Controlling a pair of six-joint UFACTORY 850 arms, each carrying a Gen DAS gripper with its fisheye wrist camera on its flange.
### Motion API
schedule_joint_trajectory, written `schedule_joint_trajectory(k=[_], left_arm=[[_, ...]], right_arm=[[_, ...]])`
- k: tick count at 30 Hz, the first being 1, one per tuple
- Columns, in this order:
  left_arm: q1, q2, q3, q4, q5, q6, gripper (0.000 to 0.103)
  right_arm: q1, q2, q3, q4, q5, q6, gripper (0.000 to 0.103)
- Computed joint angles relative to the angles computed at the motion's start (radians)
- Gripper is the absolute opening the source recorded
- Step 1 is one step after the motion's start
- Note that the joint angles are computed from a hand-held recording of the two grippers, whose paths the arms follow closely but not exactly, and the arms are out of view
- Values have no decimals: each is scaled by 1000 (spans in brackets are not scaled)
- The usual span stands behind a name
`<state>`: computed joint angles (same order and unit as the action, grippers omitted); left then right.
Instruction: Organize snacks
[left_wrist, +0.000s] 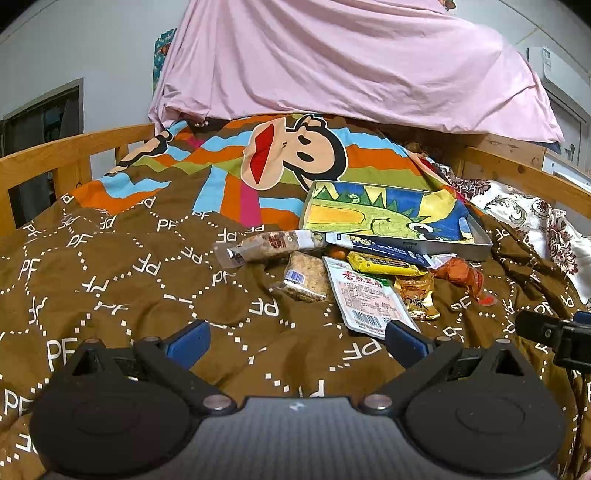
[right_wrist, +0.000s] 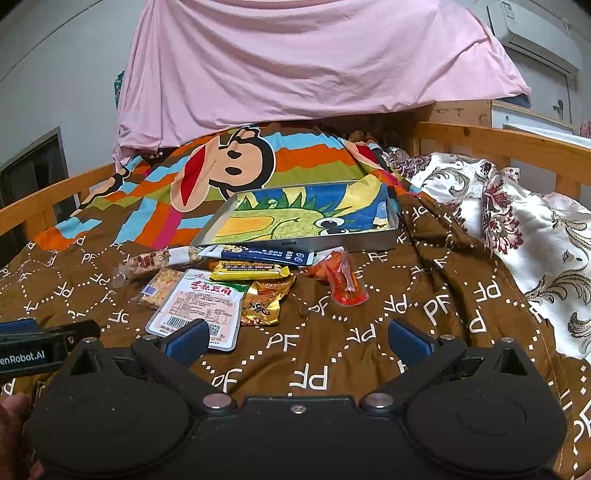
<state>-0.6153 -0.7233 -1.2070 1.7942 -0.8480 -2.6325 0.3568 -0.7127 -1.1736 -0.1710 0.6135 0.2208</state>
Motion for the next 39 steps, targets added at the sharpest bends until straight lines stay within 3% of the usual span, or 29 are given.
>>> schedule_joint_trajectory(k=[12,16,21,28,31,34,39], left_arm=[[35,10,-24,-15,71,34,102],[67,2,-64,-11,137,44,103],[101,-40,-161,-73,221,146,102],[188,-118,-313,-382,485,487,102],[215,-156,-376,-611,517,687,102],[233,-195,-438,-786,519,841,102],[240,-234,-487,-815,503,792,102]], right_arm=[[-22,-28,-90,-223,-72,64,103],[-35,-62,-166,-445,-117,187,103],[-44,-113,-246,-562,-117,184,103],[-68,-241,-452,-935,-143,595,102],[-74,-287,-526,-1071,-132,763,102],[-70,-316,-562,-1073,-134,778,102],[-73,-365,-633,-1150,-112,952,94]])
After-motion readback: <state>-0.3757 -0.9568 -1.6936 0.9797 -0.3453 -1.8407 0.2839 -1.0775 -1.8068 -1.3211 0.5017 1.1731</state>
